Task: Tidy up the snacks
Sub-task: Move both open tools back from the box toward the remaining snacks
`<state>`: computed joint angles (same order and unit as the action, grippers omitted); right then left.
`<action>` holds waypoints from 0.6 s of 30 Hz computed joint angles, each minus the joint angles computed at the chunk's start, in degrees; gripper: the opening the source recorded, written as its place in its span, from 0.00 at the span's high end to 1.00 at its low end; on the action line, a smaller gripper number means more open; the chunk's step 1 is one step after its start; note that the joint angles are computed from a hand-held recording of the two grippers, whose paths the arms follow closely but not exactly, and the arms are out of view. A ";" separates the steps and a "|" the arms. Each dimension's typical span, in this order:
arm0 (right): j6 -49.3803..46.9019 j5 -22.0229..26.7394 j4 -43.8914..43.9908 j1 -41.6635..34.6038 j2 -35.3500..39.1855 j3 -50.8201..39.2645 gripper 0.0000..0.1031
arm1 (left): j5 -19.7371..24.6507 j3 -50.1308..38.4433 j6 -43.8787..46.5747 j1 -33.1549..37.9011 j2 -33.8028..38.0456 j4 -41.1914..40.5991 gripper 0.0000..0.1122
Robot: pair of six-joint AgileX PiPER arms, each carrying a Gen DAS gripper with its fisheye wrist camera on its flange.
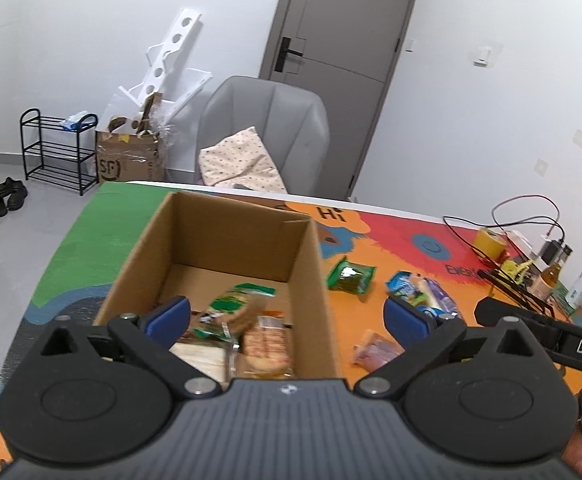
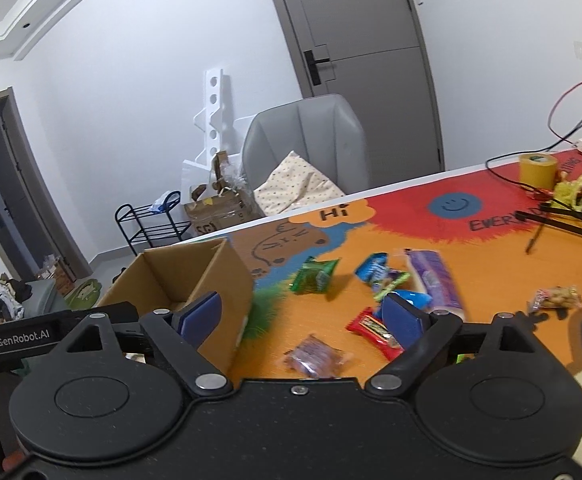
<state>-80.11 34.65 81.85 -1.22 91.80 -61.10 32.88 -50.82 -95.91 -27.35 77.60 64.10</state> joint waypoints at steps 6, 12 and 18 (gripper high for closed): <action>-1.32 3.43 0.15 -4.82 -0.44 1.10 0.11 | 1.58 -2.42 -0.39 -3.26 2.25 0.06 0.09; -3.27 6.23 1.02 -9.55 -0.45 1.95 0.10 | 2.69 -5.27 -1.28 -6.84 4.88 0.61 0.09; -4.41 7.92 1.12 -13.86 -0.12 2.59 0.10 | 2.68 -7.88 -2.21 -9.86 7.82 1.12 0.09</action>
